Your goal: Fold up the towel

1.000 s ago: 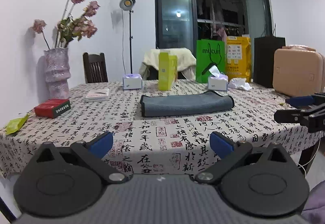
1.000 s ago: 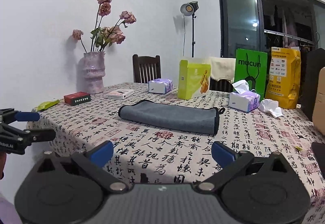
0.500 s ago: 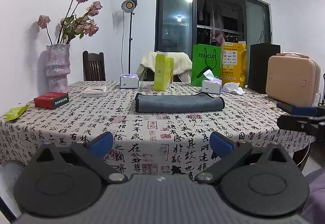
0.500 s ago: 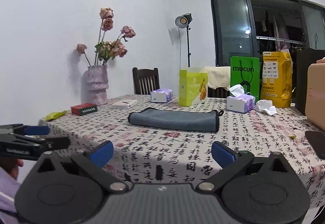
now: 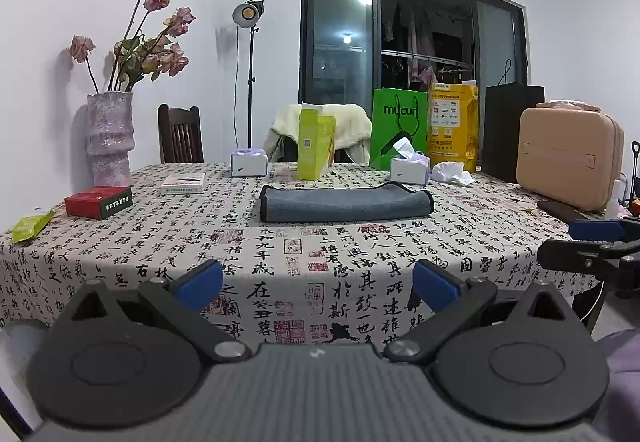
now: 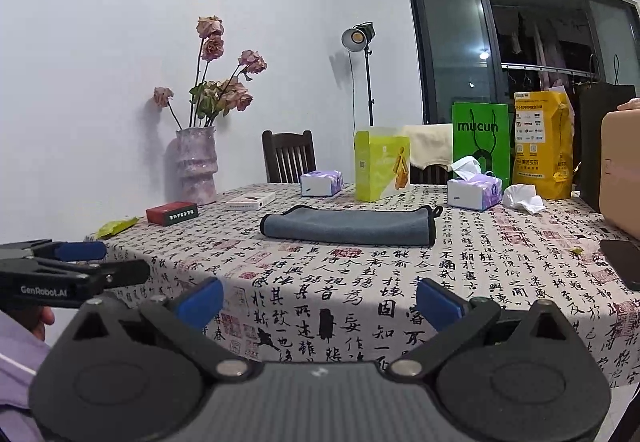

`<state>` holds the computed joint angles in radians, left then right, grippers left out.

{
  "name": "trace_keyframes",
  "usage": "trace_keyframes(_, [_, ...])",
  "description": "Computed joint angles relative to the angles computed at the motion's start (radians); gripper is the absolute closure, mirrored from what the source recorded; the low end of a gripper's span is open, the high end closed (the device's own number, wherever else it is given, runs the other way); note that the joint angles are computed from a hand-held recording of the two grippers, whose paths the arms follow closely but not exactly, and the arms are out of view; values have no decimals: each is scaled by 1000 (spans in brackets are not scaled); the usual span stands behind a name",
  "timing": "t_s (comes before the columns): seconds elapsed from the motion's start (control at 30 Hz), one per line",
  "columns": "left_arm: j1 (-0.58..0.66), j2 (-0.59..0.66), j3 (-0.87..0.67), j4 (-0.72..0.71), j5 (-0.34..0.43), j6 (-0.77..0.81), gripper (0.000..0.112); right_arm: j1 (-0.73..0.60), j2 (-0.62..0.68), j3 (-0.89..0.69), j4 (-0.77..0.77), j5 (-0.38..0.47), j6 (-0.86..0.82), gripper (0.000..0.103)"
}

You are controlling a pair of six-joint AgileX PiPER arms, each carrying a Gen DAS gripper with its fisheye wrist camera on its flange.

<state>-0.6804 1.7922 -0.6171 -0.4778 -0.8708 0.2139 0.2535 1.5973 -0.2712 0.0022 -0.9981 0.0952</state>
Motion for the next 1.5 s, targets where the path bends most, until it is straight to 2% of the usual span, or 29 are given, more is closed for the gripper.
trace_keyframes(1.5, [-3, 1, -4, -3, -1, 10, 9, 17, 24, -2, 25, -23, -11, 0])
